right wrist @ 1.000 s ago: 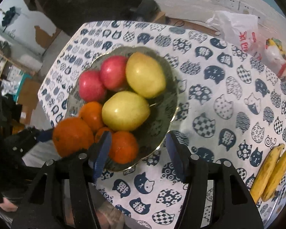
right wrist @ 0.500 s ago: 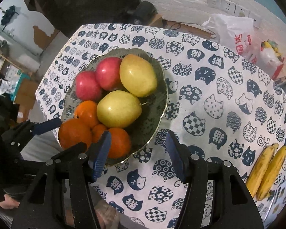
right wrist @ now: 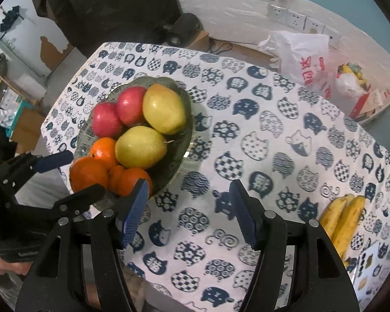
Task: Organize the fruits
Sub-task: 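Move both tools from the plate toward the bananas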
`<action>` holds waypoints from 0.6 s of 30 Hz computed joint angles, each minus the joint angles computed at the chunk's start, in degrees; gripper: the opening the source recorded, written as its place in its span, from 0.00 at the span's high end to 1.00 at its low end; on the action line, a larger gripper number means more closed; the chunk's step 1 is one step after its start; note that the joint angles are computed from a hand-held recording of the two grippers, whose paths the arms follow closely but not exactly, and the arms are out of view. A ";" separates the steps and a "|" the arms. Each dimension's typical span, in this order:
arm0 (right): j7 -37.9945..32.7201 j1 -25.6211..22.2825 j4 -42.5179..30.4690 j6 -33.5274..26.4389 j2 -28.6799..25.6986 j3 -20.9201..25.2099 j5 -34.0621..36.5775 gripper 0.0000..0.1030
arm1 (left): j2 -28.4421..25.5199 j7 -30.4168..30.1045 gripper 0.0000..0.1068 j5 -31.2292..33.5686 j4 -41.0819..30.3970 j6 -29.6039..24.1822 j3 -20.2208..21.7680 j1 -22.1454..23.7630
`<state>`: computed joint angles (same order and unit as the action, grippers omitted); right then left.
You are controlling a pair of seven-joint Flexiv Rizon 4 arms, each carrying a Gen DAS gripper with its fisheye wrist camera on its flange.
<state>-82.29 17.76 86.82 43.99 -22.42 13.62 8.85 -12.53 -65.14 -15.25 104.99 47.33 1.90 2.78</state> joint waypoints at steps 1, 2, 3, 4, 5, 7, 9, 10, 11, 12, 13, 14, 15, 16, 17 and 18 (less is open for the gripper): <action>-0.11 -0.19 0.39 0.13 0.33 -0.12 -0.06 0.37 | 0.05 0.06 0.27 -0.11 -0.14 -0.05 -0.23 -0.17; -0.23 -0.41 0.87 0.28 0.72 -0.25 -0.14 0.37 | 0.09 0.03 0.27 -0.10 -0.18 -0.06 -0.34 -0.32; -0.41 -0.62 1.31 0.47 1.08 -0.34 -0.16 0.37 | 0.14 0.00 0.27 -0.04 -0.24 -0.11 -0.45 -0.49; -0.61 -0.87 1.82 0.74 1.48 -0.42 -0.14 0.37 | 0.13 -0.01 0.27 0.14 -0.39 -0.17 -0.63 -0.78; -0.83 -1.16 2.38 1.02 1.91 -0.50 -0.06 0.37 | 0.07 -0.07 0.27 0.32 -0.54 -0.24 -0.72 -1.01; -1.08 -1.69 3.19 1.37 2.56 -0.68 0.16 0.37 | -0.04 -0.17 0.27 0.90 -0.83 -0.39 -1.01 -1.63; -1.26 -2.32 4.15 1.64 3.34 -0.91 0.45 0.37 | -0.18 -0.40 0.27 1.63 -1.16 -0.47 -1.22 -2.29; -1.28 -2.52 4.52 1.79 3.63 -1.02 0.50 0.37 | -0.20 -0.45 0.27 1.88 -1.24 -0.48 -1.32 -2.58; -1.31 -2.80 5.07 2.01 4.04 -1.17 0.54 0.37 | -0.22 -0.54 0.27 2.15 -1.32 -0.46 -1.44 -2.91; -1.36 -3.05 5.54 2.13 4.40 -1.31 0.56 0.37 | -0.31 -0.64 0.27 2.46 -1.50 -0.52 -1.57 -3.25; -1.40 -3.29 6.02 2.24 4.74 -1.44 0.56 0.37 | -0.39 -0.78 0.27 2.71 -1.68 -0.60 -1.71 -3.59; -1.54 -3.61 6.49 2.26 5.11 -1.55 0.65 0.36 | -0.44 -0.84 0.27 2.81 -1.78 -0.64 -1.80 -3.82; -1.88 -4.08 6.90 2.20 5.47 -1.58 1.11 0.36 | -0.48 -0.83 0.27 2.89 -1.91 -0.66 -1.97 -4.12; -2.11 -4.40 7.08 2.22 5.64 -1.58 1.61 0.36 | -0.58 -0.74 0.27 2.96 -2.03 -0.53 -2.19 -4.45; -2.45 -4.93 7.43 2.23 5.95 -1.61 2.35 0.36 | -0.61 -0.85 0.27 3.16 -2.08 -0.44 -2.28 -4.77; -2.54 -5.26 7.82 2.28 6.24 -1.77 2.64 0.35 | -0.83 -1.20 0.27 3.66 -2.50 -0.69 -2.40 -5.21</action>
